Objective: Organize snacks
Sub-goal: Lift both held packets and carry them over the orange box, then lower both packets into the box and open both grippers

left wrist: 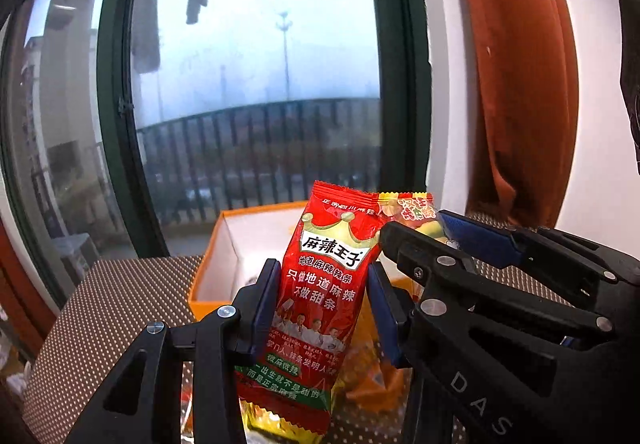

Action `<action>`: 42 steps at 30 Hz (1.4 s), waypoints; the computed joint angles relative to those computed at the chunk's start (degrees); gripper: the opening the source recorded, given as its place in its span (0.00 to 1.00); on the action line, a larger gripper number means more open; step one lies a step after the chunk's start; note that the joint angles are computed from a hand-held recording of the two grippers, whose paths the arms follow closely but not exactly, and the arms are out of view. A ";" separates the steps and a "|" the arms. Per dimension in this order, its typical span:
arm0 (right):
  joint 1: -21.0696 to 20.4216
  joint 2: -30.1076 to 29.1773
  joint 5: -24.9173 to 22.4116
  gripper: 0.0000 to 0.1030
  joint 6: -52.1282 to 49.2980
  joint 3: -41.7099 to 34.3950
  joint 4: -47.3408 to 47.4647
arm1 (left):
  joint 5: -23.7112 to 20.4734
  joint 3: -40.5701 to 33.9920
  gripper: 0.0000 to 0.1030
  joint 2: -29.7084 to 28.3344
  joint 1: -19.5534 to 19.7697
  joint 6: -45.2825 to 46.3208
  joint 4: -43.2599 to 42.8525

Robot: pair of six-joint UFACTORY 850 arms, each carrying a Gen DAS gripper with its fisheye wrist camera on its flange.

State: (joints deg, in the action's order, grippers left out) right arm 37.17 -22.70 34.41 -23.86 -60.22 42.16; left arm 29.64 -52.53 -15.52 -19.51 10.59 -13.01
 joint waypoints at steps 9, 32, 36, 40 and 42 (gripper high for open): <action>-1.98 -0.87 -4.04 0.35 0.03 -4.74 -4.98 | -1.54 -4.38 0.43 -0.74 0.79 4.63 -4.47; -9.06 -14.41 -14.82 0.35 20.01 -22.53 -21.51 | -12.04 -24.30 0.43 -15.70 3.38 25.85 -24.32; -10.32 -19.26 -19.00 0.35 23.11 -28.47 -23.64 | -15.90 -30.16 0.43 -20.76 4.42 35.18 -33.95; -11.46 -24.78 -25.54 0.35 32.63 -35.59 -31.96 | -19.26 -36.58 0.44 -26.20 5.34 54.56 -54.39; -11.65 -27.10 -27.71 0.35 36.42 -38.52 -35.14 | -20.14 -38.57 0.44 -28.06 5.80 58.93 -59.20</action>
